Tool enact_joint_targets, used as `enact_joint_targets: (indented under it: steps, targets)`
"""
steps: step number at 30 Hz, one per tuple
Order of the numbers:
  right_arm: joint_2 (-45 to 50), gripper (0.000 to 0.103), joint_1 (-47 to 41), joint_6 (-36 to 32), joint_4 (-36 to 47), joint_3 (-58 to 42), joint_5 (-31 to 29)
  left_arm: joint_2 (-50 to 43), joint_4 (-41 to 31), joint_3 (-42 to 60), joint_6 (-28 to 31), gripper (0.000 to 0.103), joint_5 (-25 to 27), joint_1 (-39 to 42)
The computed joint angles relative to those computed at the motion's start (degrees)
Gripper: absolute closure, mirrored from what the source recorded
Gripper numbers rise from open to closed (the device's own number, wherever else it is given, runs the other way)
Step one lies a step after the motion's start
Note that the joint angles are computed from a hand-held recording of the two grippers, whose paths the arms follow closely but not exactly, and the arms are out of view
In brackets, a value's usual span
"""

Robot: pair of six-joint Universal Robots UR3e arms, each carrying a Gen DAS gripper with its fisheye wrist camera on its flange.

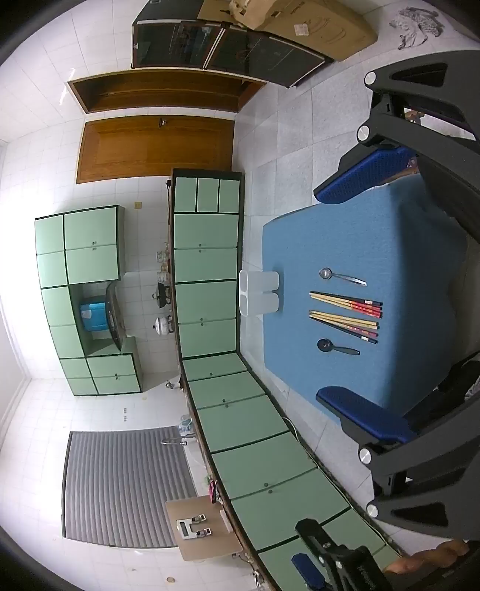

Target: Organize utensils

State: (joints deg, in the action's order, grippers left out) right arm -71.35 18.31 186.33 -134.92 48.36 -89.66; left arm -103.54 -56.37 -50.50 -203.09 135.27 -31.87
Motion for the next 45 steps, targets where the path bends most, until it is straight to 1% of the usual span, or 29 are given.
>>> enact_joint_targets:
  steps: [8, 9, 14, 23, 25, 32, 33, 45]
  targets:
    - [0.0, 0.006, -0.04, 0.05, -0.47, 0.41, -0.15, 0.45, -0.14, -0.17, 0.36, 0.005, -0.97, 0.64]
    - [0.06, 0.006, -0.02, 0.07, -0.5, 0.39, -0.18, 0.07, -0.04, -0.11, -0.03, 0.005, 0.04, 0.16]
    - [-0.17, 0.006, -0.11, -0.02, -0.81, 0.74, 0.04, 0.37, -1.64, 1.25, 0.14, 0.005, -0.22, 0.58]
    - [-0.15, 0.006, -0.14, -0.16, -1.03, 0.86, 0.05, 0.17, -1.1, 0.87, 0.1, 0.005, 0.18, 0.38]
    - [-0.2, 0.006, -0.15, -0.11, -1.05, 0.89, 0.09, -0.95, -2.4, 2.96, -0.4, 0.005, 0.68, -0.25]
    - [-0.09, 0.006, -0.04, -0.21, -1.14, 0.83, -0.13, -0.56, -2.08, 2.67, 0.0, 0.005, 0.79, -0.14]
    - [0.78, 0.006, 0.33, -0.06, -0.23, -0.98, -0.49, -0.52, -2.08, 2.69, 0.07, 0.005, 0.73, -0.08]
    - [0.48, 0.006, 0.03, -0.17, -0.63, -0.41, -0.22, -0.41, -1.86, 2.55, 0.31, 0.005, 0.7, -0.02]
